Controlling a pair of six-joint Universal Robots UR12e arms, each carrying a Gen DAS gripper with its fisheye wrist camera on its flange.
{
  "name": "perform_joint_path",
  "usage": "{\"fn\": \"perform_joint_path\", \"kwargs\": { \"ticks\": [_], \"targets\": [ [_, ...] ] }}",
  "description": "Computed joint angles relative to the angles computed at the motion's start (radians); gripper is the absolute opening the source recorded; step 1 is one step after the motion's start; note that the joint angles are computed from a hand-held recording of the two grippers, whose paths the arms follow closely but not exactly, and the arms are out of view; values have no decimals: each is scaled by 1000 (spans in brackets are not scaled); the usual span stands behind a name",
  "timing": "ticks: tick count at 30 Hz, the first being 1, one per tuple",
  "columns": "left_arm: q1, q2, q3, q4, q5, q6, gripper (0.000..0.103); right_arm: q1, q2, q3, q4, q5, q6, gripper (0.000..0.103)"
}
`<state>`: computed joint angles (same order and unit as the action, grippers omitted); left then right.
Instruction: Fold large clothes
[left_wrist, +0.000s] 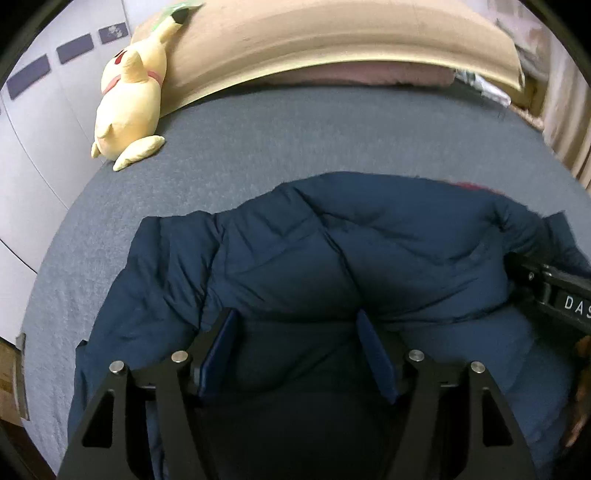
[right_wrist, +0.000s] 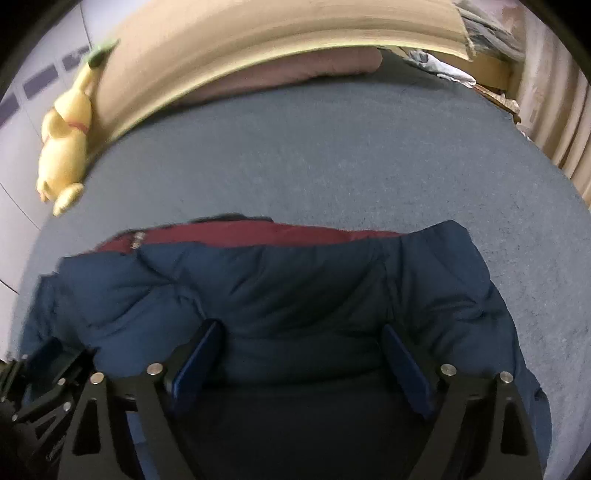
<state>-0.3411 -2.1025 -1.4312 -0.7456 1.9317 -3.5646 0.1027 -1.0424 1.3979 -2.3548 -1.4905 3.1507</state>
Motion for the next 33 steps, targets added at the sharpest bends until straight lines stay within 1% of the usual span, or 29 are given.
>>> {"fn": "perform_joint_path", "kwargs": {
  "ticks": [2, 3, 5, 6, 7, 8, 11, 13, 14, 16, 17, 19, 20, 23, 25, 27, 29, 31, 33],
  "targets": [
    [-1, 0, 6, -21, 5, 3, 69, 6, 4, -13, 21, -24, -16, 92],
    [2, 11, -2, -18, -9, 2, 69, 4, -2, -7, 14, -21, -17, 92],
    [7, 35, -28, -1, -23, -12, 69, -3, -30, 25, -35, -2, -7, 92],
    [9, 45, -41, 16, -27, -16, 69, -9, -56, 56, -75, 18, -4, 92],
    [10, 71, -73, 48, -34, -19, 69, -14, -82, 89, -117, 37, -4, 92],
    [10, 85, -91, 65, -30, -24, 69, -20, -116, 132, -164, 52, -8, 92],
    [7, 144, -167, 125, -16, -37, 69, -40, -210, 255, -259, 99, -21, 92],
    [6, 176, -209, 144, -19, -53, 69, -50, -250, 314, -283, 120, -31, 92],
    [3, 198, -239, 156, -13, -62, 69, -56, -280, 359, -300, 126, -35, 92],
    [-2, 216, -266, 168, 1, -70, 69, -58, -309, 412, -339, 122, -36, 92],
    [-8, 229, -284, 167, 13, -73, 69, -55, -314, 423, -346, 114, -39, 92],
    [-21, 246, -308, 167, 26, -88, 69, -48, -332, 465, -393, 71, -33, 92],
    [-24, 251, -318, 171, 27, -95, 69, -50, -328, 465, -402, 72, -35, 92],
    [-29, 250, -332, 179, 37, -102, 69, -42, -335, 490, -431, 32, -44, 93],
    [-32, 248, -339, 177, 35, -110, 69, -42, -331, 493, -432, 31, -42, 93],
    [-34, 249, -358, 212, 36, -109, 69, -46, -331, 504, -428, 36, -42, 95],
    [-31, 248, -372, 231, 24, -112, 69, -50, -329, 507, -421, 44, -32, 96],
    [-27, 247, -390, 270, 8, -113, 70, -53, -324, 508, -415, 54, -28, 98],
    [-24, 244, -412, 312, -4, -115, 72, -60, -317, 522, -444, 72, -20, 100]
  ]
}}
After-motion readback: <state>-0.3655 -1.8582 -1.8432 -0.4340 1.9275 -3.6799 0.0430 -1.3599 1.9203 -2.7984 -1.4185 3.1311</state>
